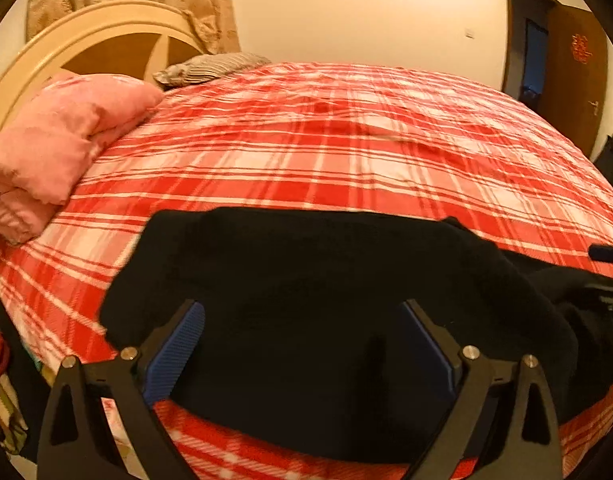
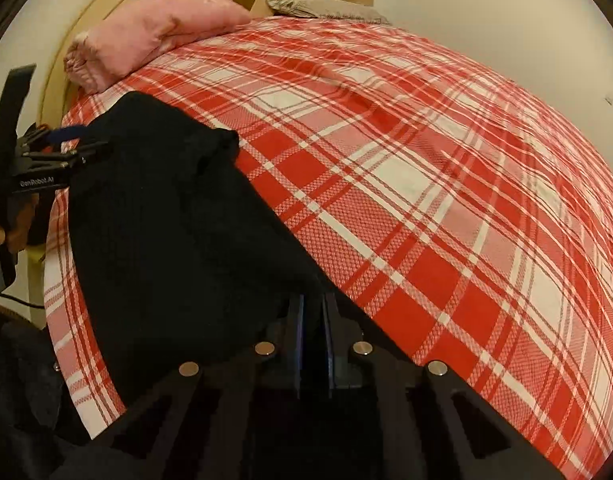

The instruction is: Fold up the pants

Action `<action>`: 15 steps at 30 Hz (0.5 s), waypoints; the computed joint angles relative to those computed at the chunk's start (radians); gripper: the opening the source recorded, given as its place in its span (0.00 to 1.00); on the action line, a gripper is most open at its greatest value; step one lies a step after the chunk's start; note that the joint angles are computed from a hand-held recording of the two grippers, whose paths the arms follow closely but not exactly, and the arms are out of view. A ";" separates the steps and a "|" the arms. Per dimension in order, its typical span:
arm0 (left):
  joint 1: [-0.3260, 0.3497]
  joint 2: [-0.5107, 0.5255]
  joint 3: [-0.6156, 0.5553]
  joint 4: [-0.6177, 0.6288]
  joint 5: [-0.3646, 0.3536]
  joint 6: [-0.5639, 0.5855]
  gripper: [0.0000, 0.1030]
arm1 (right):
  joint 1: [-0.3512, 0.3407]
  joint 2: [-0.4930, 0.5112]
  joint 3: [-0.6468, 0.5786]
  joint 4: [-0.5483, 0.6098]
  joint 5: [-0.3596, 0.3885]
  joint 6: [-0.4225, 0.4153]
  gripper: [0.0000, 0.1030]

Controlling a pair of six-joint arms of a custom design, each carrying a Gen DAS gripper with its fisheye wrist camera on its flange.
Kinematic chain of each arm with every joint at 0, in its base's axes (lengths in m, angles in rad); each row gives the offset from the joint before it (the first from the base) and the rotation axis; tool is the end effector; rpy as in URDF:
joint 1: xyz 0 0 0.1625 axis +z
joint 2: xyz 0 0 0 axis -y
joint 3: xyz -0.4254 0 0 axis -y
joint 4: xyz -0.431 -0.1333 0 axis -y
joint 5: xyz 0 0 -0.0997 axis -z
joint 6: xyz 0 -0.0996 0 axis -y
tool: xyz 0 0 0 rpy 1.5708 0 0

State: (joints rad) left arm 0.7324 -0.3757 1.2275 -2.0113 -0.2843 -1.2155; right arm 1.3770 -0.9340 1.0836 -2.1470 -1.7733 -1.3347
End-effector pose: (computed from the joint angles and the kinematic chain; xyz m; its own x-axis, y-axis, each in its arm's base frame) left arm -0.4119 -0.6783 -0.0712 -0.6050 -0.4128 -0.6809 0.3288 0.6493 -0.6858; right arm -0.0449 -0.8169 0.3927 -0.3916 -0.8053 0.4451 -0.8780 0.4718 0.0812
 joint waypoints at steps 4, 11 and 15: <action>0.011 -0.020 -0.002 0.185 0.000 -0.173 0.96 | -0.036 -0.041 0.045 -0.090 0.071 0.196 0.06; 0.033 -0.050 0.051 0.150 -0.060 -0.254 0.98 | -0.089 -0.113 0.161 -0.202 0.207 0.373 0.18; 0.035 -0.055 0.071 0.089 -0.069 -0.233 0.99 | -0.109 -0.145 0.091 -0.018 0.339 0.445 0.20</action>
